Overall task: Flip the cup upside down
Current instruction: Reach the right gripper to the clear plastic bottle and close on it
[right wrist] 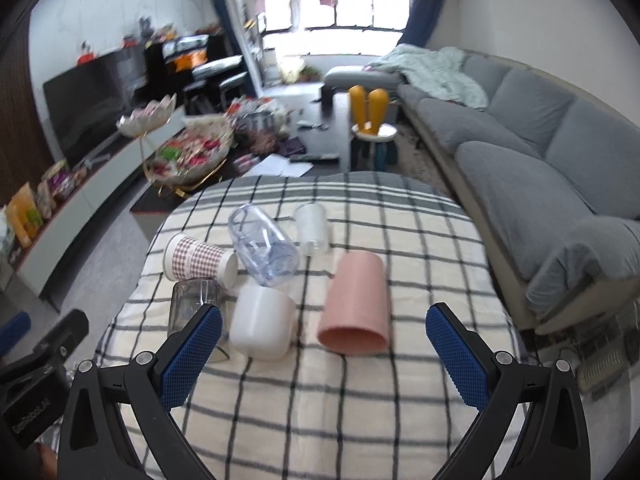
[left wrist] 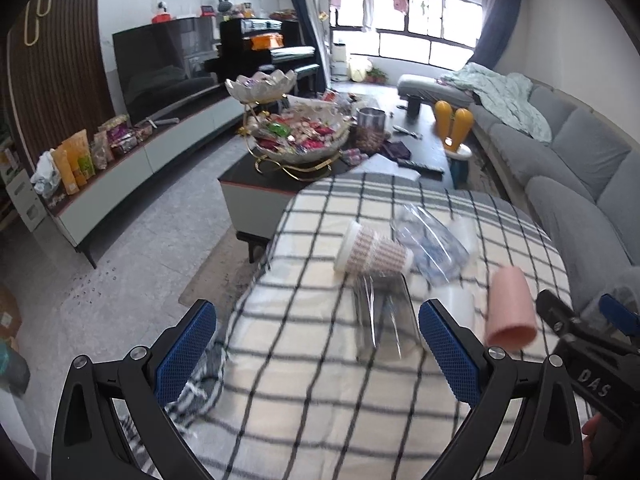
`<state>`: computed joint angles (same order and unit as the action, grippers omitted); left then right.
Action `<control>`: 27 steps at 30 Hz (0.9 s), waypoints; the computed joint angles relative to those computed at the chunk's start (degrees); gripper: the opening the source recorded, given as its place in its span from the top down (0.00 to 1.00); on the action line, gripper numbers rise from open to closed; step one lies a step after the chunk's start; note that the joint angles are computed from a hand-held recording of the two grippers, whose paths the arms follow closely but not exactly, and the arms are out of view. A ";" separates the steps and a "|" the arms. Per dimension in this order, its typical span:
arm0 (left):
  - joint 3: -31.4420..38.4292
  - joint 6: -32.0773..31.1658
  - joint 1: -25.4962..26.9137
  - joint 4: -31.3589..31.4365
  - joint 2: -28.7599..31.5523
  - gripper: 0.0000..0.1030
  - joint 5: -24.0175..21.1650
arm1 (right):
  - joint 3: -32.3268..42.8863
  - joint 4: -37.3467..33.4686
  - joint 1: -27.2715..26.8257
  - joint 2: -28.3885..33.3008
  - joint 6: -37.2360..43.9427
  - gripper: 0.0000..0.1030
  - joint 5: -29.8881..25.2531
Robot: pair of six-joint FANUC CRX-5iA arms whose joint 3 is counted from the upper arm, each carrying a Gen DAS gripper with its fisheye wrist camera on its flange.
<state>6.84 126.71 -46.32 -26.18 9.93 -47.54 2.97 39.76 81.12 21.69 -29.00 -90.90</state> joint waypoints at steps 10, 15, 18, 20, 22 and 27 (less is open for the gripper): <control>12.83 8.83 -1.27 -6.30 10.53 0.00 -7.88 | -1.62 -3.89 -10.85 -1.50 18.72 0.03 12.67; 16.55 9.76 -0.45 -5.24 14.32 0.00 -9.54 | 0.24 -7.22 -15.94 -0.13 29.80 0.13 17.78; 19.01 9.22 0.07 -4.48 16.66 0.00 -10.40 | 2.62 -10.74 -18.78 1.52 37.07 0.16 19.91; 20.22 9.04 0.18 -4.34 17.72 0.00 -11.08 | 4.17 -13.06 -20.25 2.71 41.11 0.18 20.74; 21.34 8.78 0.45 -3.81 18.86 0.00 -11.61 | 5.57 -15.34 -21.38 3.75 44.13 0.19 20.94; 23.04 7.23 1.30 -1.67 21.01 0.00 -12.43 | 6.45 -19.53 -23.13 4.84 46.91 0.19 21.95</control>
<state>29.88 133.94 -45.01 -27.84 30.95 -59.97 9.42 20.23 57.99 26.53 17.91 -68.95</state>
